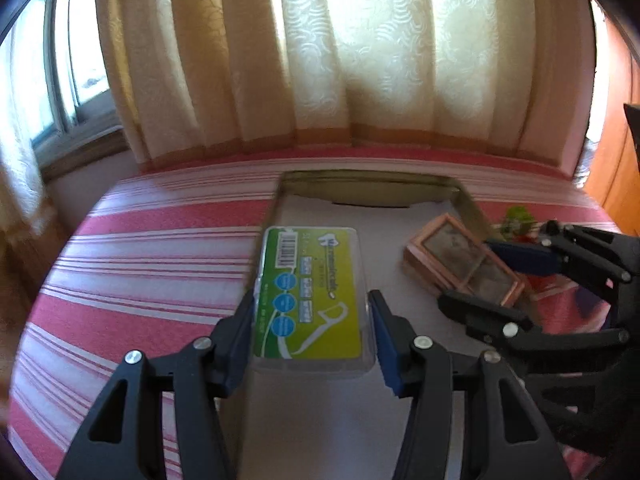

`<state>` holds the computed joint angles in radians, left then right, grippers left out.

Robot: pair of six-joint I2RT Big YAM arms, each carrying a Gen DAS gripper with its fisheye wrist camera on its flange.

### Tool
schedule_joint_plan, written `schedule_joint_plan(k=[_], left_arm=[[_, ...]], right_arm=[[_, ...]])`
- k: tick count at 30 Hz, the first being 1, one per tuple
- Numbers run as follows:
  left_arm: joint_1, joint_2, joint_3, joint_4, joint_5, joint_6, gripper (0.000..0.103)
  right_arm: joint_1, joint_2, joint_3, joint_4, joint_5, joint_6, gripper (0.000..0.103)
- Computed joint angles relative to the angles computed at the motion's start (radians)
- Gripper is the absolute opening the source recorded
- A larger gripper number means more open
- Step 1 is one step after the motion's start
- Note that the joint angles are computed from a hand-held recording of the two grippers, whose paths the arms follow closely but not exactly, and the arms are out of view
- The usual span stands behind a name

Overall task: Organize rigid objects
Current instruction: 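Carry the copper block into the tin with the right tool while the left releases the floss box there, then grasp the blue printed block with the right tool while the left grasps the purple block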

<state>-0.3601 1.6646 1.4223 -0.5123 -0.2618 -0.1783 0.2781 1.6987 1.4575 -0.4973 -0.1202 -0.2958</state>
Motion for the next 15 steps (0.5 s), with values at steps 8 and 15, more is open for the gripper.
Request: schedule_joint_plan(k=[8,15], left_arm=[[-0.015,-0.053,-0.080,0.083,-0.096,-0.035,0.097],[-0.098,-0.132,-0.183,0.260,-0.081,-0.090,0.102]], right_arm=[[-0.021,-0.054,-0.092,0.086,-0.026,0.033,0.064],[-0.145,-0.226,-0.310,0.220,-0.057,0.013,0.073]])
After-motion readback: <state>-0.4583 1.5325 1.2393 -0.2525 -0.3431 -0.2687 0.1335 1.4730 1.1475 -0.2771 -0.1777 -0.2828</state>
